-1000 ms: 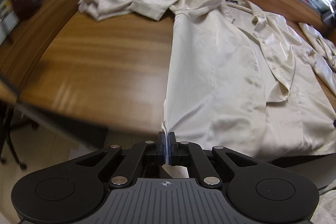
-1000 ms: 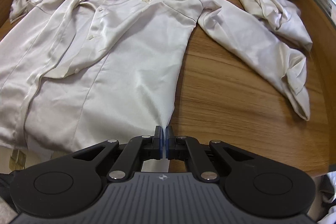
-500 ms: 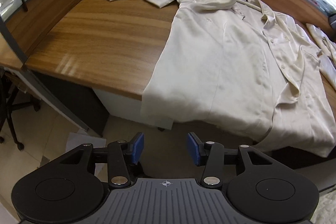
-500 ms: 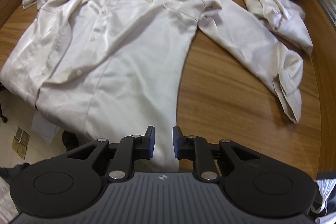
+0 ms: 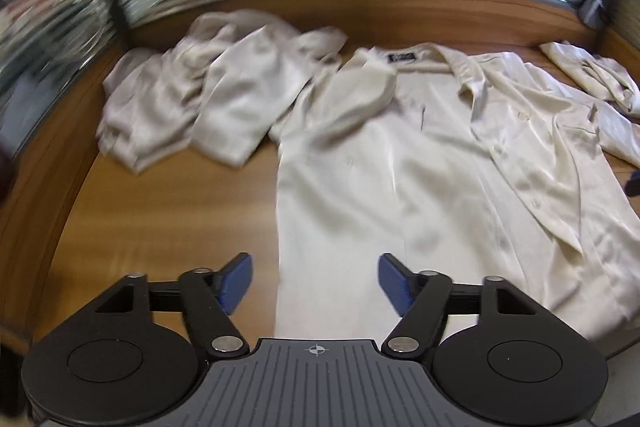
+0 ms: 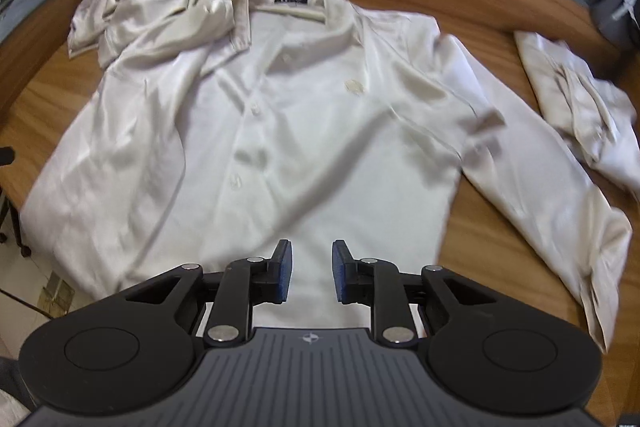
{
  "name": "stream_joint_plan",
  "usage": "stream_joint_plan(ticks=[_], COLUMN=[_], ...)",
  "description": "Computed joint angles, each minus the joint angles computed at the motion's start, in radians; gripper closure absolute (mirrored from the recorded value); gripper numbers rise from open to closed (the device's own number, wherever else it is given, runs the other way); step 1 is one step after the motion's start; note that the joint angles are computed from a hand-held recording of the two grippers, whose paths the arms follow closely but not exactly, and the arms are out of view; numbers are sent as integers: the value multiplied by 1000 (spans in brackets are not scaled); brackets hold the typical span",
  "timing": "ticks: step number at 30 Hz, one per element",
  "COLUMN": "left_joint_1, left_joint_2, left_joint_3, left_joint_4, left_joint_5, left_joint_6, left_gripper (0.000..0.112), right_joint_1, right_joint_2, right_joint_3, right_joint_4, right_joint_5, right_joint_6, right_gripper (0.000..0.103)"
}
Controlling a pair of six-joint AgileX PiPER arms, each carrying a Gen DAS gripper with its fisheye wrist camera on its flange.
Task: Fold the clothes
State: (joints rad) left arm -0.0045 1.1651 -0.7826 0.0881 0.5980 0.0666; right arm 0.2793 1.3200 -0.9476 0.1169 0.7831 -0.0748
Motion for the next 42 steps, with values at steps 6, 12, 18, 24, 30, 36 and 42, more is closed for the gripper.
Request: stream_joint_plan(ticks=[6, 12, 18, 24, 30, 36, 42], left_joint_1=[103, 146, 147, 140, 156, 176, 188], left_joint_2=[333, 658, 910, 1122, 1257, 1389, 1194], left_joint_3=[-294, -655, -979, -1288, -1480, -1705, -1358], left_joint_4=[-358, -612, -713, -557, -321, -229, -198], left_joint_5=[-28, 103, 200, 156, 101, 220, -4], left_joint_6=[600, 1071, 1340, 1182, 825, 663, 526], left_gripper=[26, 24, 23, 23, 24, 54, 105], right_joint_1=[100, 162, 184, 173, 157, 162, 158], right_joint_2=[191, 356, 502, 596, 640, 700, 739], right_joint_3=[-164, -337, -528, -664, -722, -795, -869], right_joint_4=[-99, -178, -205, -215, -210, -189, -162], right_joint_5=[-54, -71, -35, 16, 30, 68, 102], right_joint_6=[259, 439, 502, 487, 512, 474, 408], right_gripper=[76, 76, 76, 76, 76, 76, 76])
